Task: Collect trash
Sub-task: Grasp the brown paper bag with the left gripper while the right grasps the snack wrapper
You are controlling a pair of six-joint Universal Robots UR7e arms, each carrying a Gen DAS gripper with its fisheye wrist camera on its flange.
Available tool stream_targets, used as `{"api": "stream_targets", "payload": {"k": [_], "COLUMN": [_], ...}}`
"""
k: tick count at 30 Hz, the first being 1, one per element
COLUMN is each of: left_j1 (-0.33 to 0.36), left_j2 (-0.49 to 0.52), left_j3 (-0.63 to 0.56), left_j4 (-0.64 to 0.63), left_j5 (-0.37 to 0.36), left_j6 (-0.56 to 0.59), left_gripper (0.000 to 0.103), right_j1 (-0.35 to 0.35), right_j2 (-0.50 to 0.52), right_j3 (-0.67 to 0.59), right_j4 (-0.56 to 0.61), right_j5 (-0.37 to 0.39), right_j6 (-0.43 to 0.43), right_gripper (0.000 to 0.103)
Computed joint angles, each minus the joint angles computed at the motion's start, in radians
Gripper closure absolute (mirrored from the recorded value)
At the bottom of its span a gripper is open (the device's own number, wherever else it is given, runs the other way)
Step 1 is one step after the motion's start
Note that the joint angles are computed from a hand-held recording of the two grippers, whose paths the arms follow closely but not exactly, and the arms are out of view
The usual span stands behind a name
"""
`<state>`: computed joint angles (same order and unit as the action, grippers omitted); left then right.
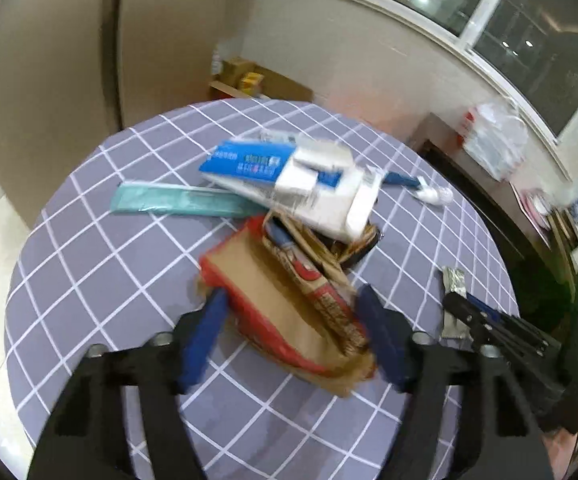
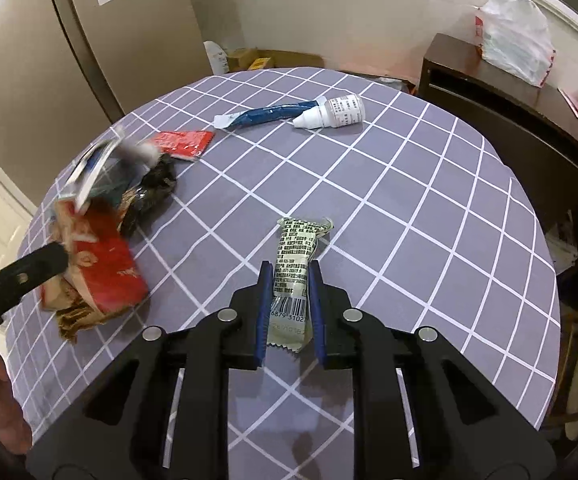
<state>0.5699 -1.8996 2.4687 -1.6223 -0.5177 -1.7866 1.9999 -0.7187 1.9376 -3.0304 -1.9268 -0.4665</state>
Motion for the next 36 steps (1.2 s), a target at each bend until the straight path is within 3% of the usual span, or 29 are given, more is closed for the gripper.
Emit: {"api": "stream_targets", "payload": {"k": [2, 5, 12, 17, 19, 21, 28, 29, 32, 33, 36], "left_j1": [-0.014, -0.036, -0.141, -0.158, -0.138, -0.106, -0.046, -0.036, -0.026, -0.027, -0.04], "left_j2": [-0.016, -0.058, -0.13, -0.092, -0.051, -0.001, 0.043, 0.044, 0.04, 0.042, 0.076], "left_j3": [0.001, 0.016, 0.029, 0.026, 0.02, -0.001, 0.015, 0.027, 0.058, 0.065, 0.056], "left_j4": [0.029, 0.035, 0.123, 0.059, 0.026, 0.049, -0.018, -0.068, -0.189, -0.224, -0.266], "left_j5": [-0.002, -0.018, -0.053, -0.064, -0.08, -0.106, -0.142, -0.138, -0.13, -0.124, -0.107], "left_j6": [0.019, 0.055, 0.092, 0.189, 0.218, 0.192, 0.158, 0.184, 0.266, 0.29, 0.345], "left_gripper": [0.052, 0.057, 0.059, 0.059, 0.051, 0.015, 0.011, 0.012, 0.041, 0.046, 0.051], "right_j1": [-0.001, -0.009, -0.024, -0.037, -0.042, -0.048, -0.061, -0.062, -0.064, -0.065, -0.071], "right_j2": [-0.008, -0.029, -0.077, -0.108, -0.116, -0.121, -0.134, -0.134, -0.136, -0.14, -0.154], "right_j3": [0.006, 0.016, 0.03, 0.046, 0.052, 0.059, 0.071, 0.071, 0.073, 0.075, 0.083], "right_j4": [0.001, 0.015, 0.039, 0.041, 0.039, 0.039, 0.043, 0.043, 0.04, 0.039, 0.033], "right_j5": [0.01, 0.042, 0.09, 0.108, 0.107, 0.106, 0.108, 0.109, 0.115, 0.119, 0.129], "right_j6": [-0.002, 0.008, 0.02, 0.029, 0.032, 0.034, 0.031, 0.032, 0.029, 0.028, 0.029], "right_gripper": [0.085, 0.085, 0.085, 0.085, 0.085, 0.085, 0.085, 0.085, 0.085, 0.085, 0.085]}}
